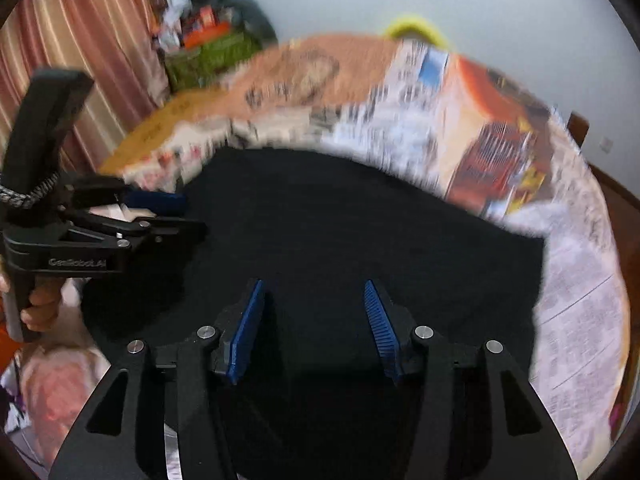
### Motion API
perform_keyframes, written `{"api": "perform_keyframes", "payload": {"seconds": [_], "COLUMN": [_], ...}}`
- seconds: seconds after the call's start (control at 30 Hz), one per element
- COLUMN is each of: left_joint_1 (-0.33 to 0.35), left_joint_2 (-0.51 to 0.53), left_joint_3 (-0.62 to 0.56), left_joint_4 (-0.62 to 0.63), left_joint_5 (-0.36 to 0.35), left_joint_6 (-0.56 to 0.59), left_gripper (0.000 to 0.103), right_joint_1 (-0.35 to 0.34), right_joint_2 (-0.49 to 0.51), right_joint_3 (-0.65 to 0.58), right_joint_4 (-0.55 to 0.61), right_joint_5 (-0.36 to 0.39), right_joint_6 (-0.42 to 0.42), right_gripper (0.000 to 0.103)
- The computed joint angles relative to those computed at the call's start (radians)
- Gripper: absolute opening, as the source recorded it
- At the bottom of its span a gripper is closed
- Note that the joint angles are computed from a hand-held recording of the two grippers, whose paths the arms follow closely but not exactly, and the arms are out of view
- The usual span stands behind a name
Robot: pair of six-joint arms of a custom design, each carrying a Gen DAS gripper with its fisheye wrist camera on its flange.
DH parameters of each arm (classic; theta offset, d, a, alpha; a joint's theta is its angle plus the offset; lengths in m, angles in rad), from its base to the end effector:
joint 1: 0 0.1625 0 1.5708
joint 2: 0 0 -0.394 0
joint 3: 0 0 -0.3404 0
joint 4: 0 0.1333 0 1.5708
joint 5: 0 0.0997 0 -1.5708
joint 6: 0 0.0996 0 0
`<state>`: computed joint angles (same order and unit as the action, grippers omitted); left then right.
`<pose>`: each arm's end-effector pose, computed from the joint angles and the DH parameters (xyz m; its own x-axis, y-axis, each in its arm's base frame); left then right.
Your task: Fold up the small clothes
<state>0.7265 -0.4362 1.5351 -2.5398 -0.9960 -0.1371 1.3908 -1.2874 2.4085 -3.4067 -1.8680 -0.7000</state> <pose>-0.3239 -0.5386 -0.0700 -0.6014 0.5778 -0.5517 0.6653 0.7446 0.0546 0.0316 -0.4081 0.2277 -0.7803 -0.2033 0.5914 -0.4805 0.8002 -0.3588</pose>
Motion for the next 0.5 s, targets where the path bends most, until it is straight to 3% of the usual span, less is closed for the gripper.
{"api": "perform_keyframes", "payload": {"seconds": [0.13, 0.23, 0.5], "left_joint_1": [0.006, -0.012, 0.045], "left_joint_2": [-0.054, -0.090, -0.240], "left_joint_3": [0.081, 0.150, 0.295], "left_joint_4": [-0.064, -0.070, -0.115], "left_joint_5": [-0.026, 0.073, -0.018], "left_joint_6": [0.031, 0.022, -0.095], "left_gripper": [0.058, 0.060, 0.065], "right_joint_1": [-0.033, -0.060, -0.160], "right_joint_2": [-0.049, -0.097, -0.270], "right_joint_3": [0.044, 0.080, 0.198], "right_joint_4": [0.003, -0.006, 0.009], "right_joint_5": [0.019, 0.001, 0.020], "right_joint_6": [-0.032, -0.027, -0.004], "right_gripper": [0.049, 0.049, 0.049]}}
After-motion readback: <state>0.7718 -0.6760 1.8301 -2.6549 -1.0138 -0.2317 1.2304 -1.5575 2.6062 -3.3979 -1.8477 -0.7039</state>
